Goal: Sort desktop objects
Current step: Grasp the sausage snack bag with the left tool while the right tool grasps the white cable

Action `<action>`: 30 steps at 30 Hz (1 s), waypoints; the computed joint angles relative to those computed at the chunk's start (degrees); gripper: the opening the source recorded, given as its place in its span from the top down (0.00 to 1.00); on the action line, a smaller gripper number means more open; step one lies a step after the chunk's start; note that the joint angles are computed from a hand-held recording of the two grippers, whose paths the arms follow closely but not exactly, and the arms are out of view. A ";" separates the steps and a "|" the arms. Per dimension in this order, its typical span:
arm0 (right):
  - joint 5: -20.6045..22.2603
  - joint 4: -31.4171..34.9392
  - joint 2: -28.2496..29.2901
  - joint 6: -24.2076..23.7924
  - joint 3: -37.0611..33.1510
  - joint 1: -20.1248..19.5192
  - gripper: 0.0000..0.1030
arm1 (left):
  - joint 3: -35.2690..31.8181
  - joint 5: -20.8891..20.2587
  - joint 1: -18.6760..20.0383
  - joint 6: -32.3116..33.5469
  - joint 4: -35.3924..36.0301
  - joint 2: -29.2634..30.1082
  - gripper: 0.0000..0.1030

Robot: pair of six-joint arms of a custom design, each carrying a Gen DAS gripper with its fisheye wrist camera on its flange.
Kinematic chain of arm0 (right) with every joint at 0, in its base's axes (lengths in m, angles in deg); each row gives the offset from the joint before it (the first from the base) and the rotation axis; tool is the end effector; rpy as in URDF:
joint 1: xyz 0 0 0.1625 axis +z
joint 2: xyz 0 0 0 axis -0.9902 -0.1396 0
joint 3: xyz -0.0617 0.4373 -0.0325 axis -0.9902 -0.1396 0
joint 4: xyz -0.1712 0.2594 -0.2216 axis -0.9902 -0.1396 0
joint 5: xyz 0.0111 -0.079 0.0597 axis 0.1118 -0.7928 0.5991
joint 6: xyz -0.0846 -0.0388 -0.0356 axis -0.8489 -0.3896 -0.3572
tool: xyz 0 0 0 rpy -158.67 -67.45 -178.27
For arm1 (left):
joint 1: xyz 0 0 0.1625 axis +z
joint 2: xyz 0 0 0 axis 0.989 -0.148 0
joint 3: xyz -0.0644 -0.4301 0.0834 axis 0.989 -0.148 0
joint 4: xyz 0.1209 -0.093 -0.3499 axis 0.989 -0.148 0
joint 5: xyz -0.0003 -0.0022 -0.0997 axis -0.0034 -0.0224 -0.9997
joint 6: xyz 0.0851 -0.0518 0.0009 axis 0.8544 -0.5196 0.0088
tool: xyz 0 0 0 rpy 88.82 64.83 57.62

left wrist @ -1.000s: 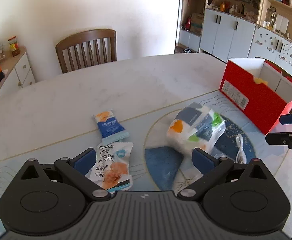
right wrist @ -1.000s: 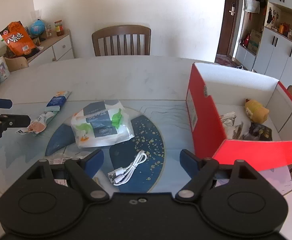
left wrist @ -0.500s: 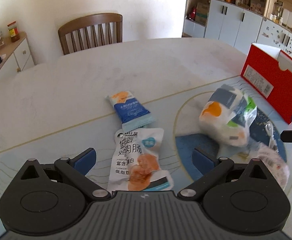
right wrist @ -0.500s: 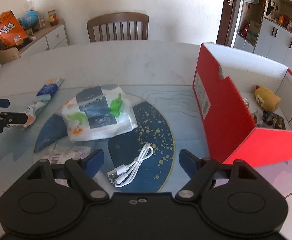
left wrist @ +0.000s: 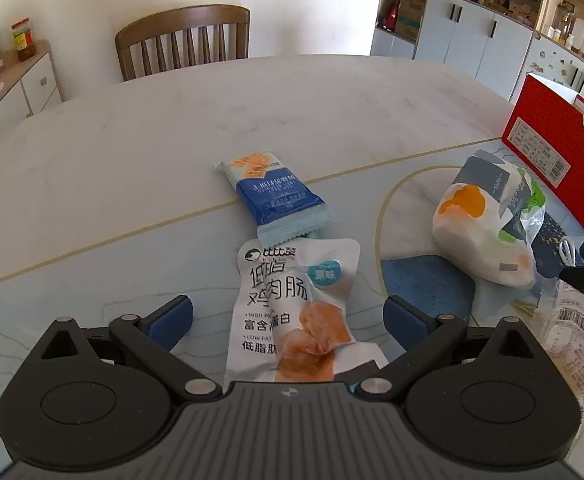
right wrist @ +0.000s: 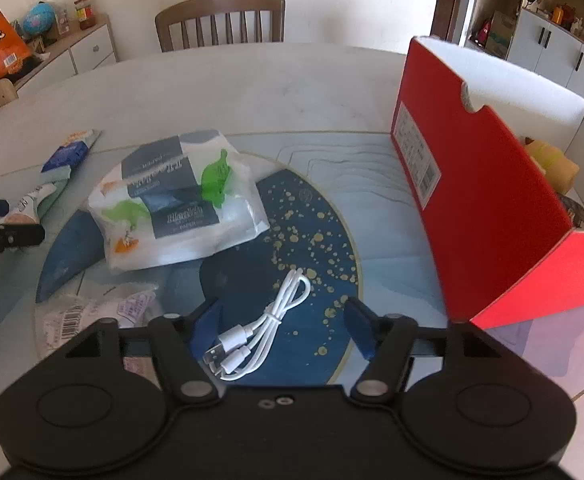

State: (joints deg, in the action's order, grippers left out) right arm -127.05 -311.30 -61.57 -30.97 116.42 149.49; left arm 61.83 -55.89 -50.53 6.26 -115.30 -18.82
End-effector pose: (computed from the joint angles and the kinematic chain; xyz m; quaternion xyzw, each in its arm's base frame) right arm -0.0307 -0.3753 0.1664 0.2895 -0.8915 0.1911 0.2915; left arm -0.1290 -0.3302 -0.0050 0.0807 0.8691 -0.3348 0.3551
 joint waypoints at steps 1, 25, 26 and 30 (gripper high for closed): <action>0.04 -0.58 0.41 -0.09 -0.02 -0.05 0.40 | -0.02 0.20 0.04 0.10 -0.17 0.23 0.01; 2.53 -2.65 1.23 -1.24 0.63 -0.91 0.89 | -1.27 3.53 -2.03 -1.24 3.24 2.10 0.43; 2.48 -1.54 0.65 -0.61 0.40 -0.94 0.90 | -1.35 3.54 -2.07 -1.20 3.66 1.99 0.44; 2.01 0.13 -0.49 -0.48 0.37 -0.68 0.90 | -1.64 3.00 -2.61 -4.35 7.81 0.55 0.45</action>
